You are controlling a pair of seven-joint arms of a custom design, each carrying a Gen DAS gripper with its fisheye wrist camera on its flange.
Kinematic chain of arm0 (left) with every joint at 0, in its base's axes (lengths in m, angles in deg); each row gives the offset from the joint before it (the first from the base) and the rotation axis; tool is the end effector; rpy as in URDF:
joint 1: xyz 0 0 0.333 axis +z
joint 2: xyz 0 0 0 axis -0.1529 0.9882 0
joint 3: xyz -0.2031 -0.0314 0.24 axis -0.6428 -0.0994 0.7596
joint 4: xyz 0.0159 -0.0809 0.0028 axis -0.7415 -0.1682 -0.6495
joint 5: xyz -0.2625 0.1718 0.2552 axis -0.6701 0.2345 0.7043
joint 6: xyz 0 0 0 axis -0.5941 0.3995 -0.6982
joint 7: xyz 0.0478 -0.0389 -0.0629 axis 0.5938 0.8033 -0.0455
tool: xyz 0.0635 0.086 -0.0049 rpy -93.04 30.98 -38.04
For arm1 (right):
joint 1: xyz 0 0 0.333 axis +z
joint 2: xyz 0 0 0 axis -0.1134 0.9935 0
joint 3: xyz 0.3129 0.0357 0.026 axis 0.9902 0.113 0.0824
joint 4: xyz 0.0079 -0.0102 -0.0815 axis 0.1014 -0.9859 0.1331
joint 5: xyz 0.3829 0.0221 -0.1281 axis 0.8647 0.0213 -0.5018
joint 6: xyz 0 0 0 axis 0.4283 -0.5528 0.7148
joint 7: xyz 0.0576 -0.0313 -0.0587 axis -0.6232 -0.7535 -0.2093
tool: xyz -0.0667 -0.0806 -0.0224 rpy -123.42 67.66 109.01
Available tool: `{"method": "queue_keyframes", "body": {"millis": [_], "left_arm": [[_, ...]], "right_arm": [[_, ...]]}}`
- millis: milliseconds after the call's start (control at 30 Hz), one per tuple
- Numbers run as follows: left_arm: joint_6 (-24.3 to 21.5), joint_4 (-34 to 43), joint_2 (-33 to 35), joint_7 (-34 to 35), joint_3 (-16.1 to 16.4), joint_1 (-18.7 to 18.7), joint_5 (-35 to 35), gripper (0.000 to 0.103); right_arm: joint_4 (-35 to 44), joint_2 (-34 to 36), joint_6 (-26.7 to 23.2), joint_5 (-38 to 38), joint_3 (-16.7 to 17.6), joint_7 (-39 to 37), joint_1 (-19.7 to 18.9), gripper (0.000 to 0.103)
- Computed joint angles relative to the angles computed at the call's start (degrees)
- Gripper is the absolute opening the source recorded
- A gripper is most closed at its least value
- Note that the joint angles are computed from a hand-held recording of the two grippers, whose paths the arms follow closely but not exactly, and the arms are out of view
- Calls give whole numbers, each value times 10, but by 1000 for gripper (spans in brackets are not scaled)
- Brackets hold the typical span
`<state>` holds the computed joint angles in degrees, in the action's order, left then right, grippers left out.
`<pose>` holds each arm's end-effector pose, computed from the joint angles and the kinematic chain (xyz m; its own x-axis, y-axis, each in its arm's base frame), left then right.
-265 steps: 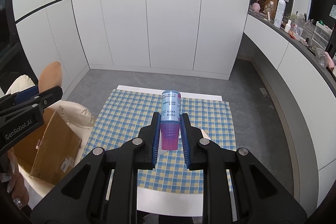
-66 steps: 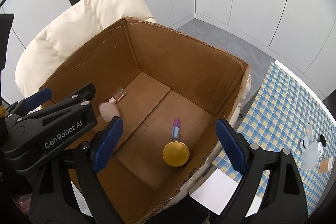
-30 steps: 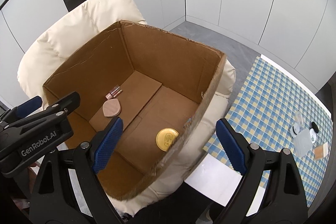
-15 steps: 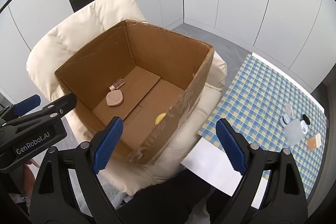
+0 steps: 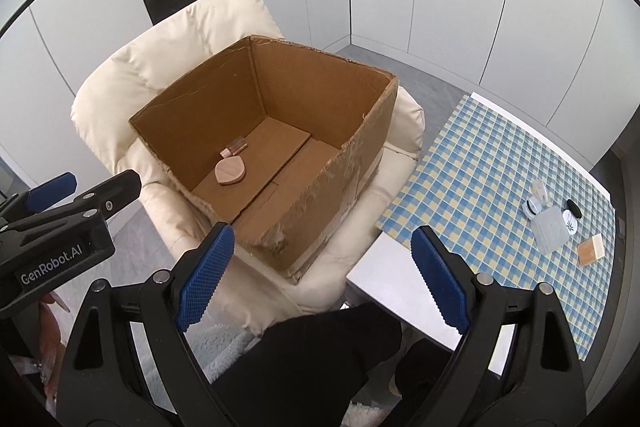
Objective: Organize objects
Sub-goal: 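Move both open tools away from the box back toward the checkered table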
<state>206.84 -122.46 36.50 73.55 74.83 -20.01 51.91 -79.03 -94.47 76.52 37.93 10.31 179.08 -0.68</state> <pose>0.5481 -0.2333 0.6307 -0.0002 -0.9999 -0.0136 -0.8102 0.0081 -0.5861 0.5617 0.0849 0.5974 -0.1422 -0.9869 -0.0758 -0.8011 0.1597 -0.5769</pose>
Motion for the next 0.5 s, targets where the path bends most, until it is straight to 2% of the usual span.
{"method": "queue_keyframes", "body": {"millis": [500], "left_arm": [[-7, -78, -68, 30, 0, -5, -25, 90]], "right_arm": [[-87, -111, -16, -15, 26, 35, -23, 92]]}}
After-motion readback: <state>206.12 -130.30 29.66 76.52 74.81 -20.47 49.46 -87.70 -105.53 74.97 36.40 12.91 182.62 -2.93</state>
